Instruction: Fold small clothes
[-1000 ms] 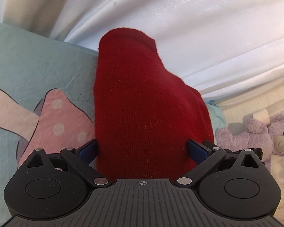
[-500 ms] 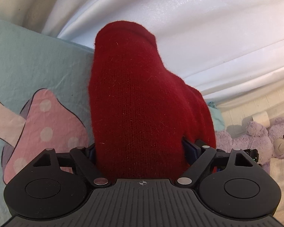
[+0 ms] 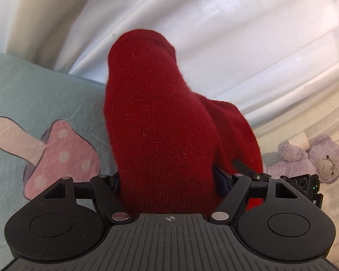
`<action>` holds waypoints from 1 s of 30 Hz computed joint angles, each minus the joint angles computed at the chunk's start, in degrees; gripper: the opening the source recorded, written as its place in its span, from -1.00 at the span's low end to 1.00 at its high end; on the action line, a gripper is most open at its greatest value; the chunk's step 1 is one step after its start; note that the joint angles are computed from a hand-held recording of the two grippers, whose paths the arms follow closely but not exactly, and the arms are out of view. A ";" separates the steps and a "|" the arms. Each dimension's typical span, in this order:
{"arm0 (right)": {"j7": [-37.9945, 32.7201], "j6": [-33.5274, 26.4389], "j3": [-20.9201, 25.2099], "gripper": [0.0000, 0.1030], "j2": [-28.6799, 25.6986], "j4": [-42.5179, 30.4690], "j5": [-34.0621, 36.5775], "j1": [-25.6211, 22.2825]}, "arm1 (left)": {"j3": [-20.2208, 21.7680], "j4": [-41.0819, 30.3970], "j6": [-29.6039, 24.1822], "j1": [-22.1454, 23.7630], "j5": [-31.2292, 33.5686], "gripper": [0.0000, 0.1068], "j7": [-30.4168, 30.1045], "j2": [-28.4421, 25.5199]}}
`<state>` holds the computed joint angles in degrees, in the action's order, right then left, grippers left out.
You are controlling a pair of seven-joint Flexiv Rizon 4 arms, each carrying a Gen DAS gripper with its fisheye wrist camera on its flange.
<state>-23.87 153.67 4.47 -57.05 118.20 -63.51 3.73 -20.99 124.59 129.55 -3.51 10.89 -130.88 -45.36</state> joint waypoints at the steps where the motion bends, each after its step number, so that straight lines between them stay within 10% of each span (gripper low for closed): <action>1: 0.48 0.24 0.35 0.02 0.49 0.44 -0.40 0.02 | 1.05 2.05 0.65 -0.96 -1.16 0.47 -0.10 2.10; 7: 0.96 1.13 1.96 0.03 1.35 2.20 -2.07 2.87 | 9.57 13.70 1.62 -10.86 -12.46 0.53 0.26 12.47; 11: 1.29 -1.40 1.80 0.08 -0.20 1.62 -2.41 6.13 | 10.31 17.36 2.96 -11.33 -14.90 0.64 -3.63 9.94; 17: -13.10 -9.21 0.19 0.33 7.19 10.10 16.09 14.24 | 12.73 24.06 12.40 -15.02 -19.87 0.72 -11.87 9.91; 20: -32.67 -8.24 -1.59 0.28 14.23 17.41 43.13 26.24 | 9.01 28.08 15.70 -27.02 -47.14 0.77 1.85 15.50; 24: -50.83 -7.48 -5.46 -0.28 18.51 20.83 59.04 40.74 | 6.55 20.48 17.23 -43.02 -80.11 0.78 27.60 14.95; 27: -58.87 -6.40 -4.74 -0.46 16.84 19.93 61.78 44.67 | 12.99 14.85 13.18 -51.45 -83.54 0.78 35.41 11.51; 30: -68.02 -7.99 -7.94 -0.48 13.54 17.40 75.91 54.53 | 9.97 12.39 12.43 -50.24 -87.24 0.80 40.84 8.70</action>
